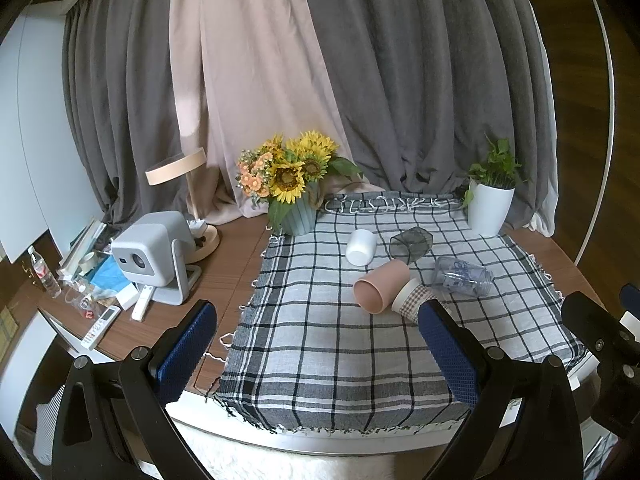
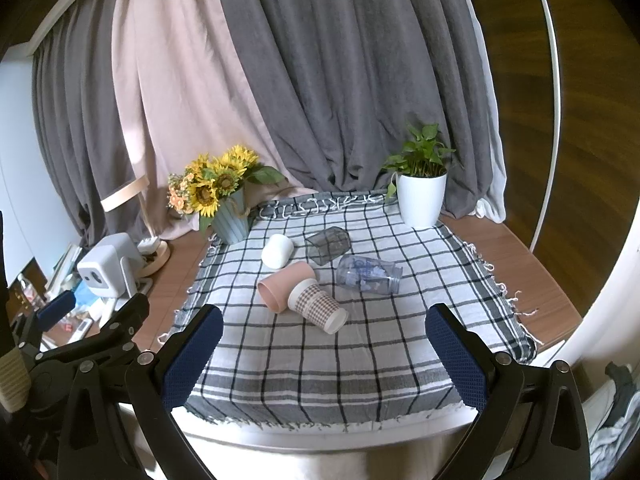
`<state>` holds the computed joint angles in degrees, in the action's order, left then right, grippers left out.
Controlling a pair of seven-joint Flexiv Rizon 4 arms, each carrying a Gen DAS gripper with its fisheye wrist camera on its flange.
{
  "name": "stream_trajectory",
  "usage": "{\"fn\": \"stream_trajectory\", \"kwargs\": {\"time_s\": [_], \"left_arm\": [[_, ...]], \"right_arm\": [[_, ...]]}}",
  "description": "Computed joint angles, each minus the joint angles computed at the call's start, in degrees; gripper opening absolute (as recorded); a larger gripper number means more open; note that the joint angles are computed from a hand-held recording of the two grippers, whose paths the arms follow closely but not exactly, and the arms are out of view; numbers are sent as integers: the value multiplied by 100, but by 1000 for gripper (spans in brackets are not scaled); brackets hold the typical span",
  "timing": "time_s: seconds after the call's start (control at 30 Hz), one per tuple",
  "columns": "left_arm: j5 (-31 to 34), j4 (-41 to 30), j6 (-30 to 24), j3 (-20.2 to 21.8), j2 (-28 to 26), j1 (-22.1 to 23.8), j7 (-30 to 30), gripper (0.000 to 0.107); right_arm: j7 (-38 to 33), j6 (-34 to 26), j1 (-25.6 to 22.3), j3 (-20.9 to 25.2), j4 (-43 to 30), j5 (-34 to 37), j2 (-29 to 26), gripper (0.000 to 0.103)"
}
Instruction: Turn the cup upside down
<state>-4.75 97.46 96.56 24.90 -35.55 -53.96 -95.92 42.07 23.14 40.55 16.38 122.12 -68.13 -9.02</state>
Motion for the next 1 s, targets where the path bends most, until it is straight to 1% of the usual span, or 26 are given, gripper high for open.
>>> {"fn": "stream_trajectory", "kwargs": {"time_s": [0.3, 0.83, 1.0], "left_arm": [[9, -9, 15, -41, 10, 31, 17, 103], [1, 10, 31, 41, 13, -58, -2, 103], [41, -206, -261, -116, -59, 123, 39, 103]], "right_arm": [[16, -1, -3, -3, 5, -12, -4, 102], [-9, -26, 17, -13, -61, 16, -30, 102], [-25, 39, -2, -37, -103, 43, -74, 102]]}}
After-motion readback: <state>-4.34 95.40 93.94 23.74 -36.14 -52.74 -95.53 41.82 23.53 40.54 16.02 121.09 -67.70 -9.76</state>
